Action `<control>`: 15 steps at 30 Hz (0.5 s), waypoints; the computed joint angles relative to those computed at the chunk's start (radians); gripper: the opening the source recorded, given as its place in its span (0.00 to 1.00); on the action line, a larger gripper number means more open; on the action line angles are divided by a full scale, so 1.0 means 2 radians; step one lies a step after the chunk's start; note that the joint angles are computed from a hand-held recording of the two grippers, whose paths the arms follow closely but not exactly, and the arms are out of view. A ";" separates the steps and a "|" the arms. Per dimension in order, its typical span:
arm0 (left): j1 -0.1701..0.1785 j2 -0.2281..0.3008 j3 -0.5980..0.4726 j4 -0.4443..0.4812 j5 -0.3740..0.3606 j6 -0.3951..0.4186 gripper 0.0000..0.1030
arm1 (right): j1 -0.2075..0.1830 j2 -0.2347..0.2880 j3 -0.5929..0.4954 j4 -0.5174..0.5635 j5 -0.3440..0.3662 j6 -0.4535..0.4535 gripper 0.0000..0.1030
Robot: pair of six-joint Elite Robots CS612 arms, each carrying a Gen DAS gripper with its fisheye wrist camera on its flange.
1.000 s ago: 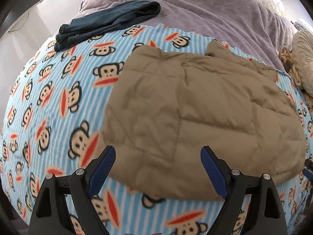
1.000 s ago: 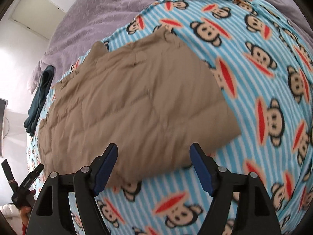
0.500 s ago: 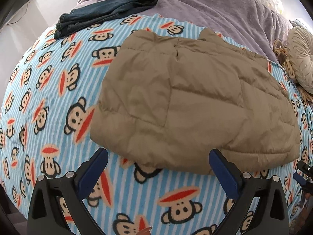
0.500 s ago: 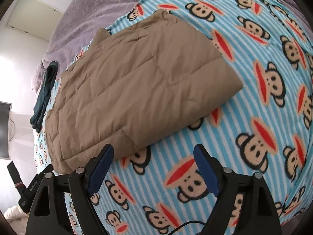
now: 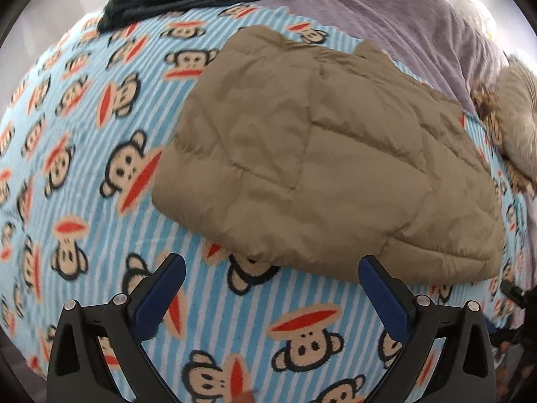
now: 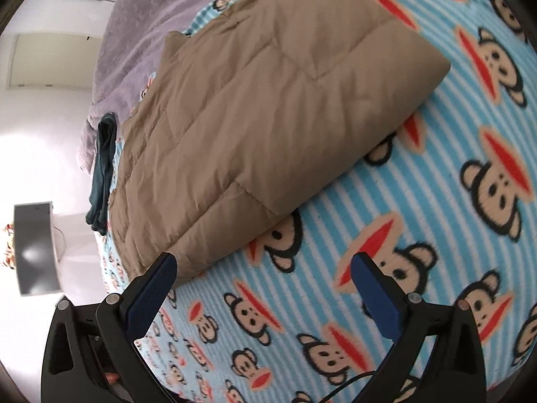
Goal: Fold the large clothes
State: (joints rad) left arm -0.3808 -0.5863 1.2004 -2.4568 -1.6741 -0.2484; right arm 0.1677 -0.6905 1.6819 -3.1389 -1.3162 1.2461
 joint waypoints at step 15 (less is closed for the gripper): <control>0.046 0.042 -0.009 -0.068 -0.212 -0.148 1.00 | -0.014 0.023 0.017 -0.098 0.035 0.087 1.00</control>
State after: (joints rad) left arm -0.2896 -0.5018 1.1829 -2.5925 -2.0978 -0.5449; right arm 0.1399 -0.6439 1.7169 -3.3340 -1.2463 1.4206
